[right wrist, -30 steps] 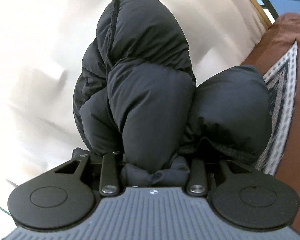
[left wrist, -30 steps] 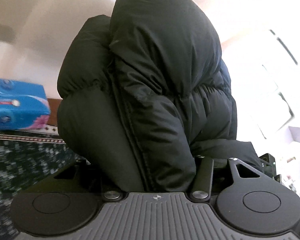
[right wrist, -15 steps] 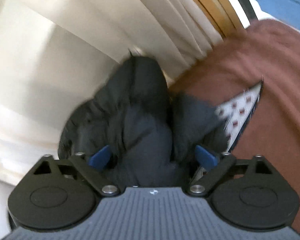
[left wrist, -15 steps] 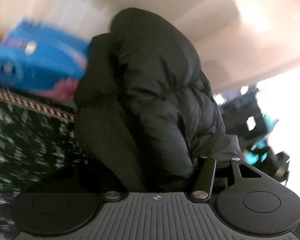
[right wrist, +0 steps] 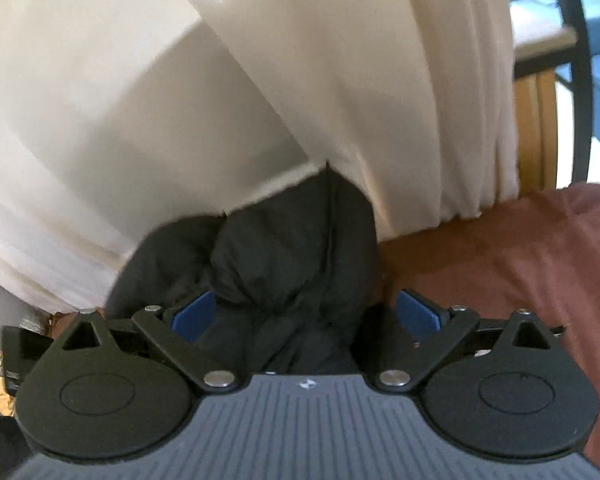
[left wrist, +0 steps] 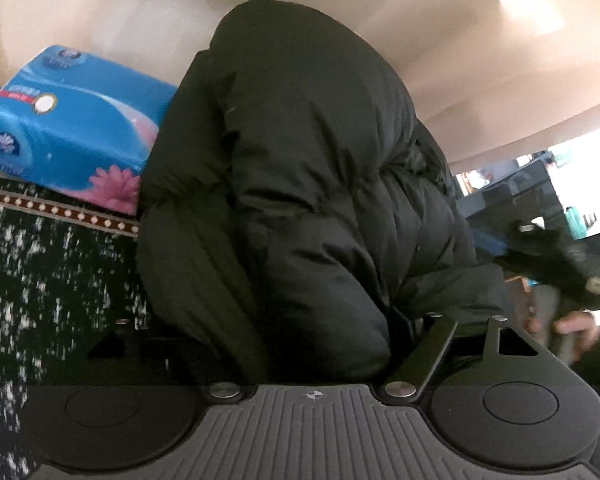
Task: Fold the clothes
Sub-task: 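Lower the jacket bundle onto the mat and open both grippers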
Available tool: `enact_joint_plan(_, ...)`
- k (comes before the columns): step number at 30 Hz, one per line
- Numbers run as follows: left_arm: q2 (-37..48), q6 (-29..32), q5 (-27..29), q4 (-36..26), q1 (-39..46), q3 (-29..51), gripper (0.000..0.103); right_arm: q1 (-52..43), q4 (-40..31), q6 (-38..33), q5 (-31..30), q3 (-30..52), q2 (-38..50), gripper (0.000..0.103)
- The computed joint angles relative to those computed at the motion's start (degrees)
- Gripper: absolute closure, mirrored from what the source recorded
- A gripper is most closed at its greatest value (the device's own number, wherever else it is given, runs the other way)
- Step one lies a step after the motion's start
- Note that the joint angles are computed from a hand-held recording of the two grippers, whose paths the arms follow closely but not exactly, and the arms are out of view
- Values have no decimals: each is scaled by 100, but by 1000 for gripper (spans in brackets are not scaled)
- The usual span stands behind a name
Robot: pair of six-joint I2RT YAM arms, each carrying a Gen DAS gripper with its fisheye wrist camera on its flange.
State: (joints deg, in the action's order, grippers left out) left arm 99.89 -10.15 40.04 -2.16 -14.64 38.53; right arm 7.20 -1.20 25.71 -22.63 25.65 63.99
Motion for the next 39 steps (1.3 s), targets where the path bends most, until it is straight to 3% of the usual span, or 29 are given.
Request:
enact_joint_plan(4,126,182,553,-673,292,362,15,83,515,199,72,-139,473,5)
enact_joint_plan(7,109,151,641,-816,432,376,15,6,874,420,81,-268,484,5)
enact_joint_plan(10,-612,843,672,-1559,871,-81,14,-149,951,595,-334,-237,655,5)
enact_joint_plan(11,-847,987,530,-1683,865,-194,15,-220,848,615,-630,-162,767,26)
enact_joint_plan(13,-1233,1204,288,-1891,835,-334,15,-437,783,781,-1333,-220,613,79)
enact_joint_plan(17,-1350,1199,709,-2001,1223,-391,14,-846,217,639,-1507,-540,-580,84)
enact_joint_plan(19,-1335,1086,1096,-1914,1734,-541,13,-1237,-292,516,-1566,-667,-1107,84)
enact_joint_plan(21,-1605,511,1043,-1621,1907,-775,13,-1696,-854,335,-1667,-745,-1591,84)
enact_joint_plan(24,-2502,589,883,-1948,2172,-815,12,-1713,-1305,235,-1509,-733,-1766,75)
enact_joint_plan(25,-2845,791,939,-2316,2280,-656,12,-1646,-1411,244,-1448,-720,-1785,67)
enact_joint_plan(26,-3218,628,653,-2583,2153,-459,12,-1458,-1471,303,-1217,-707,-1836,49)
enact_joint_plan(27,-3303,240,733,-2165,1738,-337,12,-1237,-1518,375,-942,-690,-1882,38)
enact_joint_plan(28,-3499,-287,271,-1984,1040,-143,12,-1027,-1588,470,-619,-669,-2033,31)
enact_joint_plan(29,-3654,-540,-91,-2014,465,111,12,-758,-1655,617,-187,-648,-2348,31)
enact_joint_plan(31,-3434,-196,-297,-2414,-161,813,9,-228,-1775,824,636,-580,-2973,31)
enact_joint_plan(35,-3112,582,-1323,-2623,-1481,1049,8,25,-2521,677,557,-174,-3919,31)
enact_joint_plan(37,-2952,771,-1950,-2521,-1841,770,9,68,-3148,556,316,83,-4382,31)
enact_joint_plan(39,-2898,806,-2077,-2259,-1655,271,9,259,-3765,454,195,332,-4815,30)
